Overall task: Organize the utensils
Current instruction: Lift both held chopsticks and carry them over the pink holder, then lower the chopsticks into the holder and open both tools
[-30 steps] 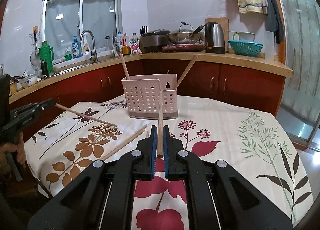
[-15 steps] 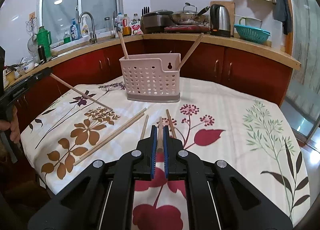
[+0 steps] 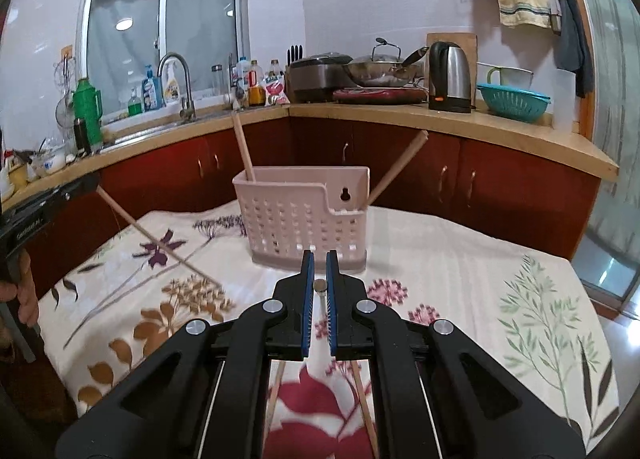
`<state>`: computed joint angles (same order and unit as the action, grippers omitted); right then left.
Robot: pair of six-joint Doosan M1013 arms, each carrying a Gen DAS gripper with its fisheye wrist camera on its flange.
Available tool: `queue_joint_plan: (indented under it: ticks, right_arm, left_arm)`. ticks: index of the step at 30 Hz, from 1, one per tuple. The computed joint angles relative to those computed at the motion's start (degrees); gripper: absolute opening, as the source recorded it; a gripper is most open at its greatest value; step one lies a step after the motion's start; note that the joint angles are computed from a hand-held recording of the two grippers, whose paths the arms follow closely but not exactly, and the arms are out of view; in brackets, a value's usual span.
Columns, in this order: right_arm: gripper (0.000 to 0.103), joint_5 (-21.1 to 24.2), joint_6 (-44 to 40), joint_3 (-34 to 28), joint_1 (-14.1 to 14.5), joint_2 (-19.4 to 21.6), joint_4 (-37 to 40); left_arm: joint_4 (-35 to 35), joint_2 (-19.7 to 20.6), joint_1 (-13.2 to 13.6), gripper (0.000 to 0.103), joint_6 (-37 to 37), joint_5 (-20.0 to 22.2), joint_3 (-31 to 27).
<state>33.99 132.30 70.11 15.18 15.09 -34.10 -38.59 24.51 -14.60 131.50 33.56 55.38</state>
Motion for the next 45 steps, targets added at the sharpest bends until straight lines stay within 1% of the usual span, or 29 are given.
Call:
queue_joint_plan:
  ticks: [7,14,16,20,25,29,31,38,42,44,45]
  right_arm:
    - [0.007,-1.69,-0.47,-3.55,-0.93,2.83,0.58]
    - [0.007,-4.36,1.61,-6.02,-1.36,4.66,-2.86]
    - [0.007,-4.34,1.30,-6.84,-1.51,5.11,-2.69]
    - [0.006,-4.64,0.73,-7.58,-1.75,5.02,-2.48]
    - [0.006,-5.68,1.10,-8.14,-1.96,4.09,-3.85]
    - [0.006,-8.06,1.37,-9.40,-2.68,3.63,-4.25]
    - [0.006,-8.72,0.91,-10.42,-3.06,3.86,-4.01]
    - [0.006,-11.03,1.23,-15.43,-4.17,6.06,-7.49]
    - [0.006,-12.11,2.02,-18.68,-4.87,8.06,-9.35]
    - [0.006,-12.30,1.87,-20.32,-5.27,9.23,-9.36]
    - [0.006,-12.33,1.40,-21.12,-5.49,9.81,-8.76]
  left_arm:
    - [0.07,2.41,-0.31,0.007,-0.67,-0.21,-3.82]
    - [-0.23,4.61,-0.34,0.007,-1.02,0.46,-7.33]
    - [-0.41,5.22,-0.34,0.007,-1.17,1.20,-8.44]
    - [-1.36,5.70,-0.39,0.007,-0.11,1.92,-9.67]
    - [-4.84,6.89,0.00,0.006,0.68,5.11,-13.44]
    - [-7.73,8.68,0.24,0.006,0.87,7.08,-18.35]
    - [-8.95,10.00,0.24,0.006,0.48,8.02,-21.69]
    - [-9.27,13.66,-0.67,0.007,0.52,6.60,-30.46]
    - [-6.58,17.88,-1.31,0.006,-2.57,6.75,-38.79]
    - [-3.59,21.64,-1.74,0.006,-5.94,8.30,-46.14]
    - [-1.44,24.43,-1.93,0.006,-8.53,9.84,-51.69]
